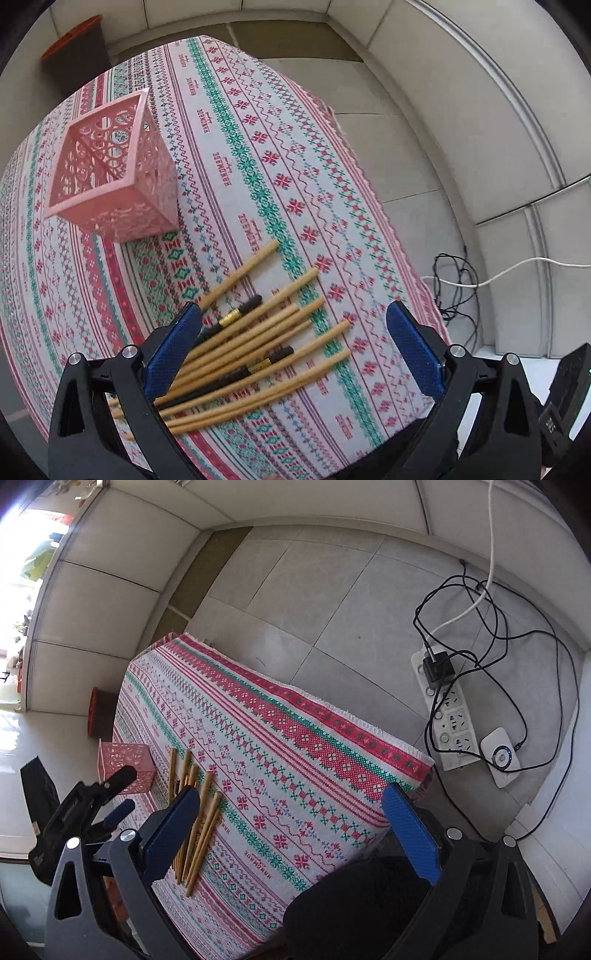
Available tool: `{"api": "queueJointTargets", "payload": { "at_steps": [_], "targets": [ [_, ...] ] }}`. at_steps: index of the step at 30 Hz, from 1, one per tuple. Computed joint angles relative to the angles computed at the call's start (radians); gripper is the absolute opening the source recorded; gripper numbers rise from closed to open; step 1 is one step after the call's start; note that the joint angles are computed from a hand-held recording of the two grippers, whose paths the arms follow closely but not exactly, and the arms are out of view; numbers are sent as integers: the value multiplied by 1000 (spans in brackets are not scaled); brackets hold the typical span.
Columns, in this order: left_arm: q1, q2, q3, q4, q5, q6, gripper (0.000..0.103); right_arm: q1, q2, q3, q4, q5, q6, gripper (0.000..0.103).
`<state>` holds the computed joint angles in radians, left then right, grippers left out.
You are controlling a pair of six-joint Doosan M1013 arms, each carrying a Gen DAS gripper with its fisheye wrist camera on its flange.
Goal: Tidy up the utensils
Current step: 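Lower the left tool onto the chopstick pile and grasp one bamboo chopstick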
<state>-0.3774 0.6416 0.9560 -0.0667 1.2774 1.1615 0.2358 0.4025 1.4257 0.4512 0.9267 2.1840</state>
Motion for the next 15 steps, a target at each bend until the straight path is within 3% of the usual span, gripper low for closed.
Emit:
{"api": "queueJointTargets", "payload": {
  "at_steps": [2,6,13,15],
  "targets": [
    [-11,29,-30,70,38,27,92,-6,12,-4,20,17,-23,96],
    [-11,61,-50,88,65,43,59,-8,32,-17,72,71,-98,96],
    [-7,97,-74,133,106,57,50,19,34,-35,22,96,-101,96],
    [-4,84,-47,137,61,81,47,21,39,-45,29,109,-101,96]
  ]
}}
